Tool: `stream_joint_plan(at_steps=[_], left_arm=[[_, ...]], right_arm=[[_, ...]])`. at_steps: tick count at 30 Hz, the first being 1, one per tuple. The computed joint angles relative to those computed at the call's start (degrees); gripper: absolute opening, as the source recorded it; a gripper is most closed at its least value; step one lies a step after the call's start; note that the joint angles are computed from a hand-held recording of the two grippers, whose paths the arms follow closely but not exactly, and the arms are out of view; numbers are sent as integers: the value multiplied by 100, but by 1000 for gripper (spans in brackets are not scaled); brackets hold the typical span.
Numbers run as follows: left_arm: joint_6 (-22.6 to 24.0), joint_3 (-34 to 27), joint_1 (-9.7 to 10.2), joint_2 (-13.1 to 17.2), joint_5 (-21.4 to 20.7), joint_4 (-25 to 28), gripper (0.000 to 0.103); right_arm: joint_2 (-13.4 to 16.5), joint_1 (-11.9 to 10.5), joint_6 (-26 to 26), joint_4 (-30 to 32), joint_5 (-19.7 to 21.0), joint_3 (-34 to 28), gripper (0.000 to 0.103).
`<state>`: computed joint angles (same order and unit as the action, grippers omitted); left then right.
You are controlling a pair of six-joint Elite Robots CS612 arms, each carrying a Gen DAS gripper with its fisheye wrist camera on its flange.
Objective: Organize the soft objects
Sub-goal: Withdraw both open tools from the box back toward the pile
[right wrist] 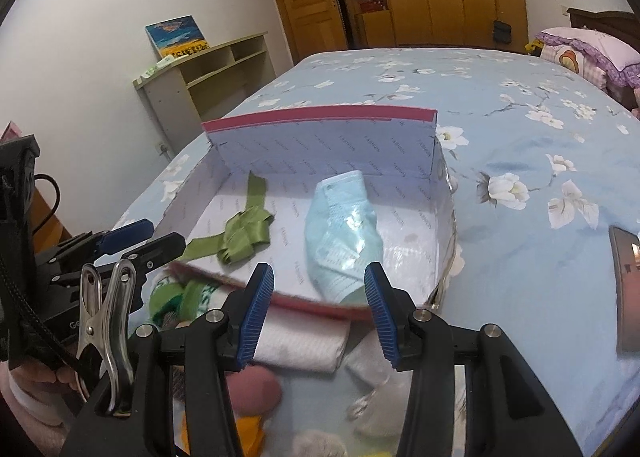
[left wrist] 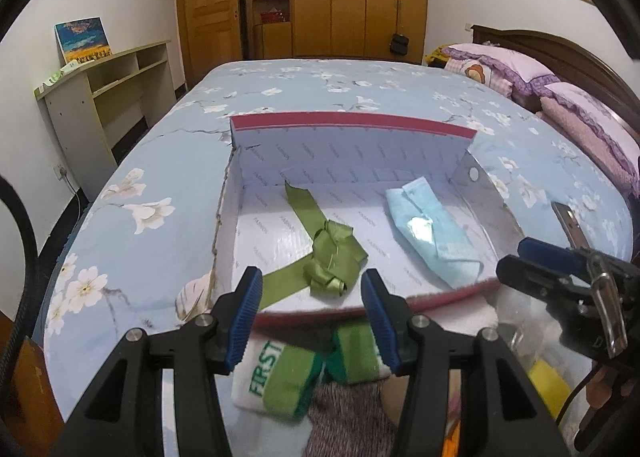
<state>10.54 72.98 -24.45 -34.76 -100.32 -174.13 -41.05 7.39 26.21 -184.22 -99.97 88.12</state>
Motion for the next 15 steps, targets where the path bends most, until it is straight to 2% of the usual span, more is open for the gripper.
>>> stream_joint_plan(at_steps=[8,15], left_arm=[[15,272,32,-110,135,-270,54],[-183,364,126,-132,95,-147,54]], right_arm=[[-63,94,112,-90,-22,120,49],[-73,141,289,-52,141,187,49]])
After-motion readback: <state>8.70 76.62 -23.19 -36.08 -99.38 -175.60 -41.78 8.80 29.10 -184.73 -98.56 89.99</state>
